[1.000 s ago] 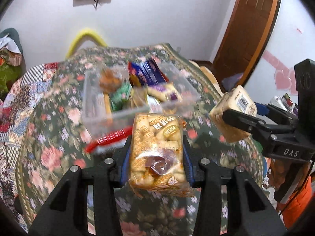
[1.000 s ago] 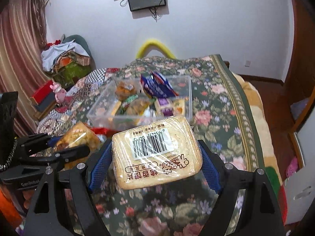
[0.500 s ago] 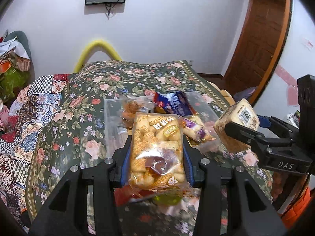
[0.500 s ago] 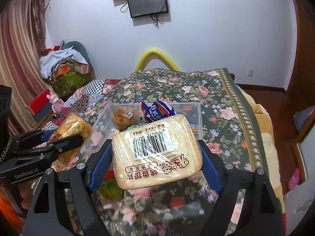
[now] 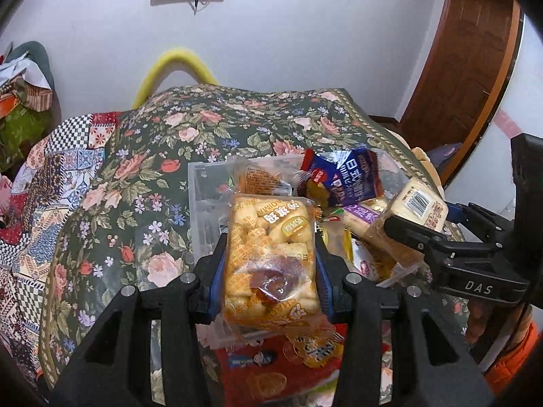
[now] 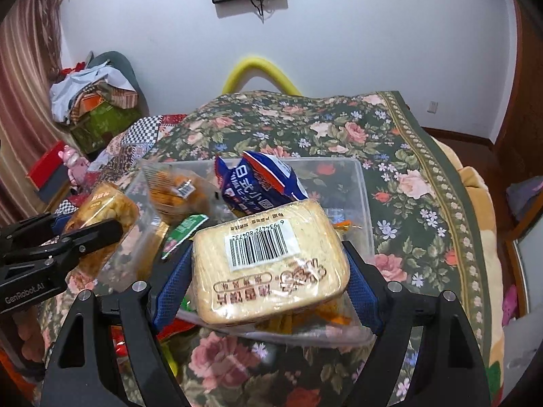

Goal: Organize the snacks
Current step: 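Lower both packs into the clear box and open both grippers, then grasp the red snack bag with the left gripper while the right grasps the green jelly cup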

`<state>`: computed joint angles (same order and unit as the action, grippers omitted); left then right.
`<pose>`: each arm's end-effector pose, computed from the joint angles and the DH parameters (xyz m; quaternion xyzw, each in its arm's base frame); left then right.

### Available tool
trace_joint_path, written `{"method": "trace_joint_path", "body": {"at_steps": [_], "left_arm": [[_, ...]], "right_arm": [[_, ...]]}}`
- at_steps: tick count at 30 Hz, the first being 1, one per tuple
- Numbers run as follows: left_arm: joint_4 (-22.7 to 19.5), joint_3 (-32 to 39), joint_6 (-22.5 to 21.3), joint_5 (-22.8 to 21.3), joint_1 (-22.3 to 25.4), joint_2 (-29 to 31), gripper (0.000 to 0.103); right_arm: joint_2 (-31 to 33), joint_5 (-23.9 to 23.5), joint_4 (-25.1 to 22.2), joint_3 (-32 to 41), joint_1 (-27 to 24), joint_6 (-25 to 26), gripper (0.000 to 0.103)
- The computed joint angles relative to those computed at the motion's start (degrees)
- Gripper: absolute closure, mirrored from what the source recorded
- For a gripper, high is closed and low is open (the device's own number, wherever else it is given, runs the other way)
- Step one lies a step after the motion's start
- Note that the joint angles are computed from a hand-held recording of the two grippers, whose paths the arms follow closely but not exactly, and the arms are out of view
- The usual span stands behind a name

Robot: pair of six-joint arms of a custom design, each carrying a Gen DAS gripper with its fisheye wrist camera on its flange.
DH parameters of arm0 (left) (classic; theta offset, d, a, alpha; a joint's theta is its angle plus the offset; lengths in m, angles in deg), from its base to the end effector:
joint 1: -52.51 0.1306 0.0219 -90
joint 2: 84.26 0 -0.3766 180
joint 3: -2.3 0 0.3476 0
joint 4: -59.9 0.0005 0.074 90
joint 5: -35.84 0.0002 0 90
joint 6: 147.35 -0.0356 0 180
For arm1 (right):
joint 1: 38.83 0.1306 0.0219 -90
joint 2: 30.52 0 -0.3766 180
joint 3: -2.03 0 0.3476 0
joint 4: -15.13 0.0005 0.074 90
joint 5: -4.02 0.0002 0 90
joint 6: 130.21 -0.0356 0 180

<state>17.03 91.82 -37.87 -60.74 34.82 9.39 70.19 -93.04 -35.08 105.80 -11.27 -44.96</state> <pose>0.4460 -0.1385 0.4013 -0.0355 0.9284 -0.0660 0.3638 0.4532 0.2409 0.4389 -0.2058 0.9063 0.1565 0.3342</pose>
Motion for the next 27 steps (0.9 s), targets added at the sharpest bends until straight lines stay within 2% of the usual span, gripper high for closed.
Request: {"method": "trace_joint_path", "body": {"at_steps": [6,12,20,27], "left_arm": [[0.2,0.3,0.4,0.5,0.6,1.8,0.059],[0.2,-0.1,0.5,0.8,1.0,1.1,0.058],[-1.4,-1.8,-0.2,0.6,0.3,-2.7,0.051],[-3.1,-5.0,-1.7,-1.6,-1.9,-8.0,0.043]], "right_arm": [[2.1,0.4,-0.9,1.2,-0.1,0.1,0.022],[2.4,-0.2,-2.2,1.3,-0.4,-0.1,0.020],[-0.8,0.8,-1.7,0.3,-0.2,1.3,0.021],[-5.2,-0.2,-1.4,-2.9,0.4,2.8,0.020]]}}
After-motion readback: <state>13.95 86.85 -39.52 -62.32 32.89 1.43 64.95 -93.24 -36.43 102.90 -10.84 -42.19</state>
